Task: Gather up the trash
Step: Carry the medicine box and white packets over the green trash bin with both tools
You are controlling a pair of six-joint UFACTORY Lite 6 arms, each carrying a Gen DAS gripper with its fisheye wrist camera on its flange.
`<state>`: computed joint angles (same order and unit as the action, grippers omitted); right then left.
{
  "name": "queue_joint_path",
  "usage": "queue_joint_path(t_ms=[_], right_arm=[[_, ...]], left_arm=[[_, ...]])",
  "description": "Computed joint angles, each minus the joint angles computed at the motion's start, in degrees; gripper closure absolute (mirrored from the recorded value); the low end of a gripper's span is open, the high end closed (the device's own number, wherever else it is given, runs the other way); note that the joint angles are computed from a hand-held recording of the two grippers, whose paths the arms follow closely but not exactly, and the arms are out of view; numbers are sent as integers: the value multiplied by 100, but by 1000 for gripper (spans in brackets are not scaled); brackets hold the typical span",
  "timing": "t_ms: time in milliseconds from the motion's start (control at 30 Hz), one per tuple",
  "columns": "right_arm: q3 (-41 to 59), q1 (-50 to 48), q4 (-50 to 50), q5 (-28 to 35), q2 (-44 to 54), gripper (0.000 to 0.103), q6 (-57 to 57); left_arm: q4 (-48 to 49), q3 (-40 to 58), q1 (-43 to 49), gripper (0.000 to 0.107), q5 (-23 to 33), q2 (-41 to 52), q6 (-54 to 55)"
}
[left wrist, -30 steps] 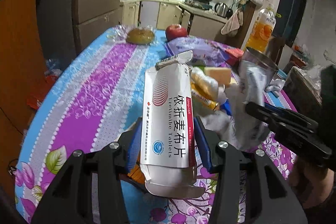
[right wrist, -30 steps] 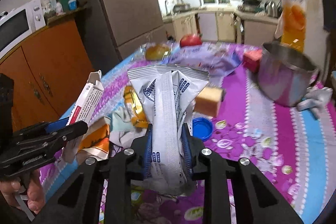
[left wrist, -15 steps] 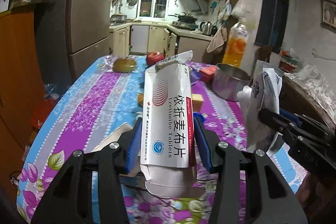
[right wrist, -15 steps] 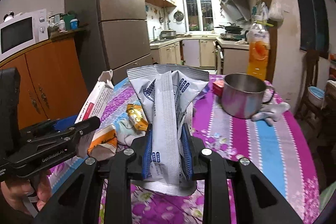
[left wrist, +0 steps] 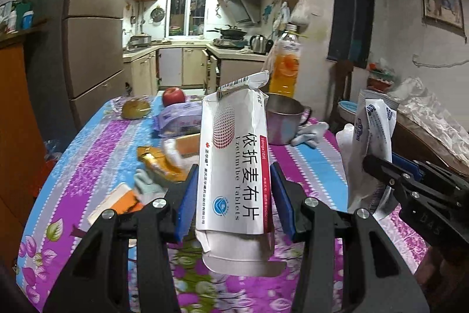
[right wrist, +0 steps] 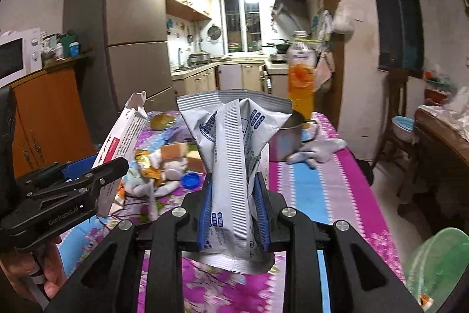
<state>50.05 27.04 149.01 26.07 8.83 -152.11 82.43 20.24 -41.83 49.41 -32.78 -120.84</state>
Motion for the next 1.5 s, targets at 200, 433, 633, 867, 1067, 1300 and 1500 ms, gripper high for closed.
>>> queue_joint_path(t_ms=[200, 433, 633, 867, 1067, 1300, 1500], right_arm=[[-445, -744, -655, 128, -493, 75, 447], [-764, -1946, -1848, 386, -928, 75, 1231], [-794, -3268, -3043, 797, -1084, 75, 1901], [-115, -4784, -4234, 1331, -474, 75, 2546], [830, -5749, -4974, 1480, 411, 75, 3081], [2292, -6559, -5965, 1377, 1781, 75, 3864], [3770, -6748, -7145, 1050, 3147, 74, 5037]], left_arm=[[275, 619, -450, 61, 73, 1012, -464], [495, 1666, -849, 61, 77, 2252, -652], [694, 2693, -1002, 61, -136, 3297, -623], [859, 4044, -1126, 61, -522, 4537, -392], [689, 5559, -1242, 61, -934, 5786, 181], [-159, 7654, -1341, 61, -1543, 7378, 1424], [-2301, 10256, -1249, 61, -1815, 9192, 3815]])
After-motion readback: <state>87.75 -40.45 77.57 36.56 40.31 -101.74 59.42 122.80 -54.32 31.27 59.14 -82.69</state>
